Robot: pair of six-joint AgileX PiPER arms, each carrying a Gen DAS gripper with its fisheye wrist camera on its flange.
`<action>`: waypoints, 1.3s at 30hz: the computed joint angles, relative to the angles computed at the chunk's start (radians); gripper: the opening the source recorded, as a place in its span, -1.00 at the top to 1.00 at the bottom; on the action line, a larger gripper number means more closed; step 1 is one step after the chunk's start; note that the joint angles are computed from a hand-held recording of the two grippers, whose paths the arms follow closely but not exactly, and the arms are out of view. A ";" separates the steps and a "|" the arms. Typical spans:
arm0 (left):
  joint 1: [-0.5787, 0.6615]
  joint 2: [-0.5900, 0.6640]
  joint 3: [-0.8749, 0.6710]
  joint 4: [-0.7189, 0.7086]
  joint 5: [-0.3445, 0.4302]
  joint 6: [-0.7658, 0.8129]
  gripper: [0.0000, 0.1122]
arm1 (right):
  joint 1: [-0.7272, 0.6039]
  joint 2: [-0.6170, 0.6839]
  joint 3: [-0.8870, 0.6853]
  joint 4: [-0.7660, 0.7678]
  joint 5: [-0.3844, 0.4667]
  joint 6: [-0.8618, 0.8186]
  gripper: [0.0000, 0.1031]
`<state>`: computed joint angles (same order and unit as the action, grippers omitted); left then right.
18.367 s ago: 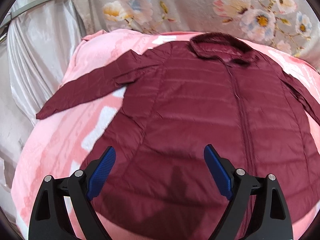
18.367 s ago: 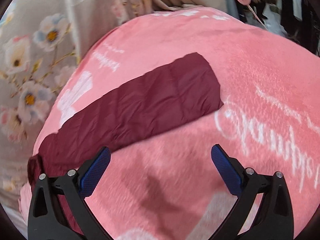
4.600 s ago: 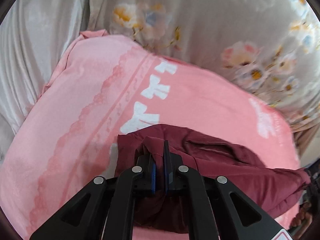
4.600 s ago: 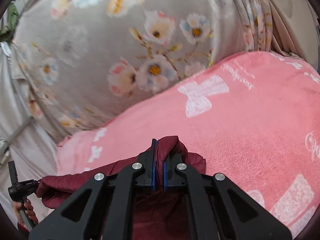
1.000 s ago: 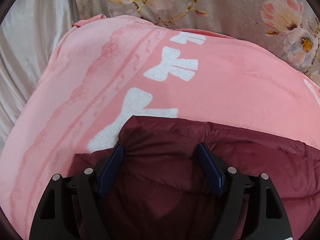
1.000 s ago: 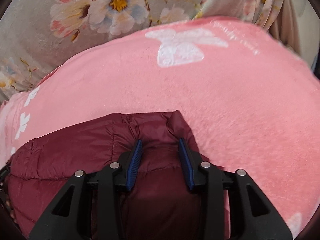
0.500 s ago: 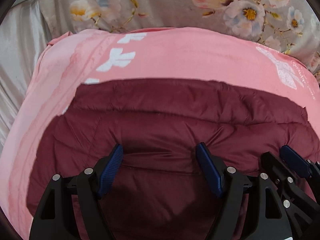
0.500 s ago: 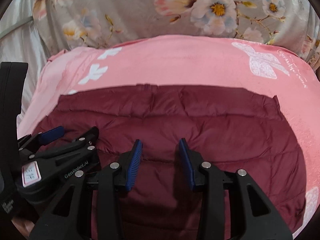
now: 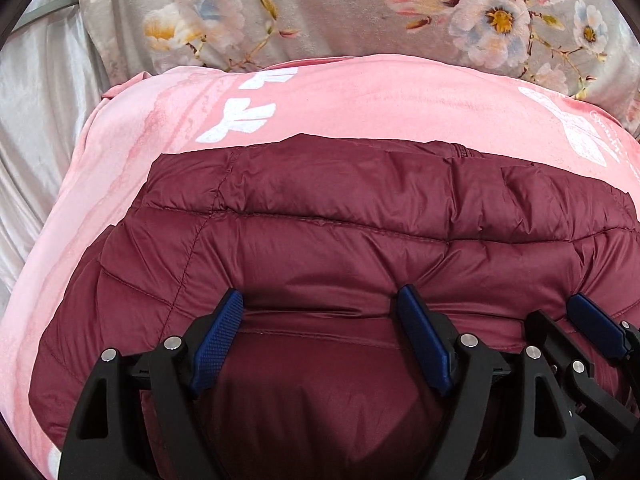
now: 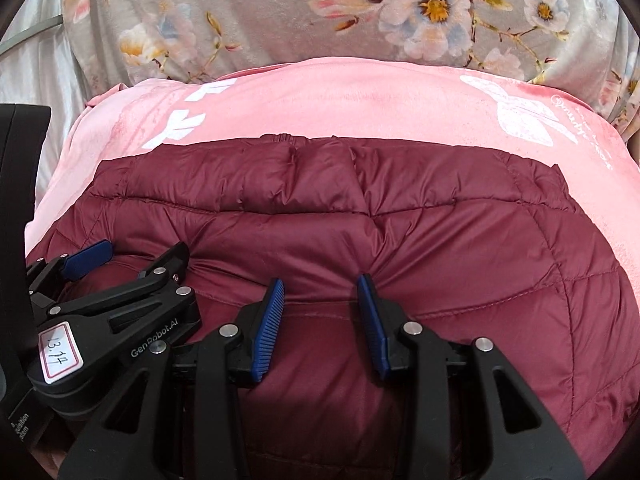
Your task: Fold large clothes
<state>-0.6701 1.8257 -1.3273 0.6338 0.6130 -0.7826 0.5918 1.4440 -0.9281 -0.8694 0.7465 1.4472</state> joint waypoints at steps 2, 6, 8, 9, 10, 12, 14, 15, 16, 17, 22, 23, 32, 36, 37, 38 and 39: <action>-0.004 0.002 -0.001 0.009 0.003 -0.010 -0.38 | -0.003 0.002 -0.002 0.003 -0.002 -0.003 0.28; -0.005 0.005 -0.004 0.015 0.007 -0.013 -0.39 | -0.006 0.000 -0.001 0.007 -0.007 -0.005 0.28; -0.004 0.005 -0.004 0.013 0.006 -0.010 -0.39 | -0.007 0.000 -0.001 0.007 -0.009 -0.005 0.28; -0.003 0.004 -0.003 0.011 0.004 -0.008 -0.39 | -0.007 0.000 -0.001 0.007 -0.009 -0.005 0.28; -0.002 0.002 -0.001 0.010 0.000 -0.008 -0.39 | -0.006 0.001 -0.002 0.007 -0.007 -0.006 0.28; 0.010 -0.012 0.012 -0.018 -0.021 0.012 -0.40 | 0.001 0.004 -0.010 0.007 0.006 -0.011 0.28; 0.036 -0.066 0.056 -0.077 -0.047 0.046 -0.40 | 0.037 0.005 -0.035 0.013 0.075 -0.015 0.28; 0.046 -0.104 0.085 -0.096 -0.043 0.045 -0.40 | 0.076 -0.024 -0.035 0.027 0.106 -0.008 0.26; 0.065 -0.156 0.126 -0.121 -0.053 0.047 -0.40 | 0.108 -0.058 -0.022 0.032 0.110 0.009 0.26; 0.088 -0.217 0.177 -0.152 -0.074 0.058 -0.40 | 0.138 -0.086 -0.011 0.039 0.118 0.022 0.26; 0.307 -0.416 0.313 -0.403 -0.031 0.299 -0.39 | 0.270 -0.116 0.016 0.040 0.162 0.085 0.38; 0.370 -0.431 0.325 -0.485 -0.025 0.373 -0.39 | 0.282 -0.113 0.022 0.031 0.165 0.098 0.46; 0.703 -0.468 0.375 -0.895 0.042 0.762 -0.39 | 0.321 -0.052 0.036 0.000 0.175 0.159 0.51; 0.751 -0.369 0.360 -1.132 0.108 0.939 -0.39 | 0.327 -0.045 0.040 -0.007 0.181 0.167 0.51; 0.737 -0.363 0.366 -1.129 0.086 0.926 -0.39 | 0.326 -0.046 0.039 -0.004 0.178 0.166 0.51; 0.712 -0.367 0.367 -1.097 0.064 0.896 -0.39 | 0.325 -0.062 0.039 0.011 0.178 0.172 0.51; 0.698 -0.361 0.351 -1.105 0.076 0.906 -0.35 | 0.325 -0.086 0.046 0.021 0.170 0.186 0.51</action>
<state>0.0281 1.4649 -0.9768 -0.4714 0.6895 0.1235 0.9163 1.3581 -0.8821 -0.8482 0.9164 1.6334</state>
